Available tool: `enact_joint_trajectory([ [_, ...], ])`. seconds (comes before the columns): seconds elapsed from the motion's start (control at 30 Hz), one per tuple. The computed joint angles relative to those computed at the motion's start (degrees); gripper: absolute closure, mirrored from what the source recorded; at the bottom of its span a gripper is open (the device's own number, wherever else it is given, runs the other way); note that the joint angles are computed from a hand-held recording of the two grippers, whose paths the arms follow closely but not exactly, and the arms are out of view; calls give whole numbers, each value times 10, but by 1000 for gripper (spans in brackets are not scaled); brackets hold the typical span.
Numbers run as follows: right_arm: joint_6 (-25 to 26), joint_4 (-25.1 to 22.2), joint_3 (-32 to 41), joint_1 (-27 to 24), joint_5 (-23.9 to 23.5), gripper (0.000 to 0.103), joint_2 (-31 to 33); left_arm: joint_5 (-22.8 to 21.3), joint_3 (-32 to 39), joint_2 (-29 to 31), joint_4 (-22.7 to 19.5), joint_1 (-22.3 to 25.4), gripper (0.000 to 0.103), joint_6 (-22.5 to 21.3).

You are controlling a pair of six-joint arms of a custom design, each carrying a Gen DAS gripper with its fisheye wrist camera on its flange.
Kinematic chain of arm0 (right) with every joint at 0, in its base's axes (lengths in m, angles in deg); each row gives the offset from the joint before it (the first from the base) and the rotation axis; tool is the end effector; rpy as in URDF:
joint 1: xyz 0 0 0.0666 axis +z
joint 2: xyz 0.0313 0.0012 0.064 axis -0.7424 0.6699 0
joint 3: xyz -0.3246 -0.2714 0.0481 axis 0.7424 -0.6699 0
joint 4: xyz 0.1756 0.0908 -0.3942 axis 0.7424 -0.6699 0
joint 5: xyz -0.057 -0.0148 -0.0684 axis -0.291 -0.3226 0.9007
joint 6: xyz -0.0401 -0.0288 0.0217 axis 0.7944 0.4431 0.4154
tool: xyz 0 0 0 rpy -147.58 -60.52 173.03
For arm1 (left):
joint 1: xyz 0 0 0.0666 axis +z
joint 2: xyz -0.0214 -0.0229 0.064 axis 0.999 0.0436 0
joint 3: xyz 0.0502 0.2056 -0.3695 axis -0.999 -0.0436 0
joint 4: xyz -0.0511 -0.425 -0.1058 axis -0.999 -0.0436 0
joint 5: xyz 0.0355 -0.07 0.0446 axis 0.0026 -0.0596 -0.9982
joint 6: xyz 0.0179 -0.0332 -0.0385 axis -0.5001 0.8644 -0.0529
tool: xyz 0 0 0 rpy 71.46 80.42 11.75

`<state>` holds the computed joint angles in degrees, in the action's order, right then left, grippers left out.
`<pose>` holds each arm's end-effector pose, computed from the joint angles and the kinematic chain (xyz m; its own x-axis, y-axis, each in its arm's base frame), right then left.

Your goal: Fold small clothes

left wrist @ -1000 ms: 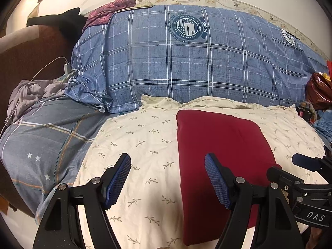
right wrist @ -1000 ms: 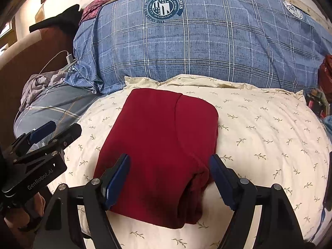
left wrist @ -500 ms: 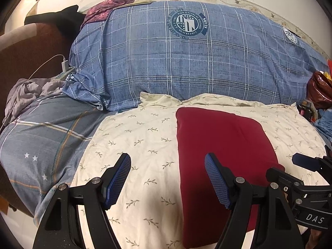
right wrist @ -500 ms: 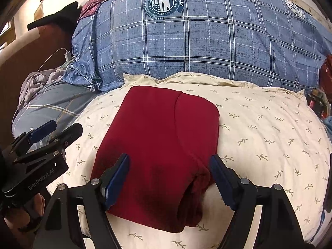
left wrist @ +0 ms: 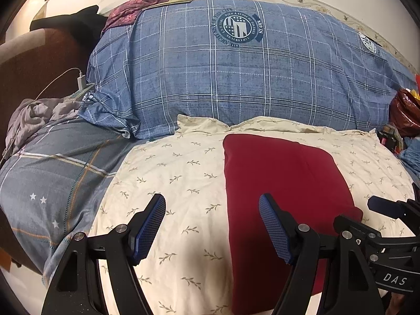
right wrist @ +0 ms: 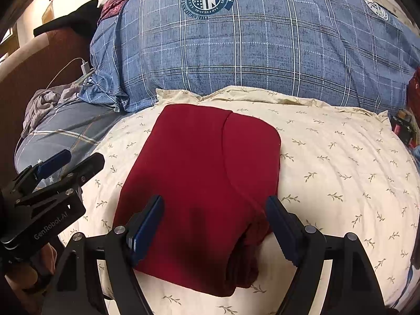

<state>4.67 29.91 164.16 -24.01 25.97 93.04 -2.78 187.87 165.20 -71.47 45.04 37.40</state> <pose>0.5418 0.2340 0.5063 -0.7961 0.0206 -0.6048 -0.0430 0.9950 0.0905 0.4751 -0.4110 0.5302 -0.6136 0.0351 -0.7888 0.0511 0.9987 0.0047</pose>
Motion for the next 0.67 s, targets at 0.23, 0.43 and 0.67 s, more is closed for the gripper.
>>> enact_joint_trajectory([
  [0.23,-1,0,0,2,-1,22,2,2,-2,0,2,1,30,5],
  [0.43,-3,-1,0,1,-4,22,7,10,-1,5,3,5,30,3],
  [0.67,-5,5,-3,-13,-4,22,8,38,-2,12,6,21,30,14],
])
